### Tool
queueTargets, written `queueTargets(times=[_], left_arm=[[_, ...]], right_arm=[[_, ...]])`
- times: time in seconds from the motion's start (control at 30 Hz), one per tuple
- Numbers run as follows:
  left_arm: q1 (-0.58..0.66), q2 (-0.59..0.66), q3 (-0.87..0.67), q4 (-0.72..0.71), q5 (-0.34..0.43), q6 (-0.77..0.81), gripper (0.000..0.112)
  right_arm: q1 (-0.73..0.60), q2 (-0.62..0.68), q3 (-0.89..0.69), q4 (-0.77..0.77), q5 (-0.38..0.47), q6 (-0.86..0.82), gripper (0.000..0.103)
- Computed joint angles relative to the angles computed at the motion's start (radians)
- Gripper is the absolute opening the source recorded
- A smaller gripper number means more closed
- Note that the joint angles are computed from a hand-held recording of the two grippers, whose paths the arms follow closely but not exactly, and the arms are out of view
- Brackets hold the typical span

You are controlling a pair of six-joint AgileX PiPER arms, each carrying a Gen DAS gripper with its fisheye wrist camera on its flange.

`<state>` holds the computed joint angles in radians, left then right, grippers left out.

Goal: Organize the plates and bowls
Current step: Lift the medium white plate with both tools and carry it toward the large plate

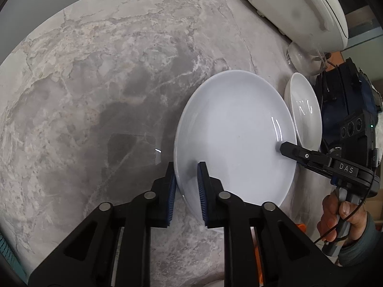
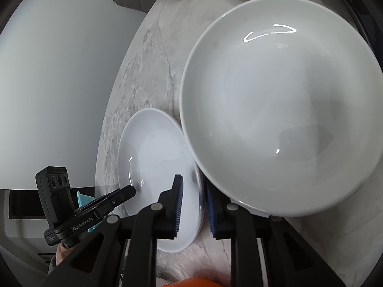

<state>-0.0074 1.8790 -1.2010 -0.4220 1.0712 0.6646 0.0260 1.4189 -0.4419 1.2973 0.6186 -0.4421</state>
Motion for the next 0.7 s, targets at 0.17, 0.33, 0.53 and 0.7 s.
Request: queueTargets(times=[0.17,0.33,0.53,0.7], left_arm=[[0.006,0.001,0.001,-0.006,0.000,-0.007,0.010],[-0.004,-0.013,0.004,0.010,-0.004,-0.022,0.010],[0.011,-0.033,0.013,0.008,0.004,-0.019,0.010],[0.039,-0.066,0.023,0.000,0.020,-0.008,0.010]], right_arm=[[0.027,-0.015,-0.008,-0.079,-0.038,0.056,0.008],[0.043,-0.017,-0.025,-0.133,-0.051,0.097,0.008],[0.034,-0.027,-0.019,-0.120,-0.044,0.087,0.008],[0.056,-0.049,-0.033,-0.152,-0.048,0.126,0.008]])
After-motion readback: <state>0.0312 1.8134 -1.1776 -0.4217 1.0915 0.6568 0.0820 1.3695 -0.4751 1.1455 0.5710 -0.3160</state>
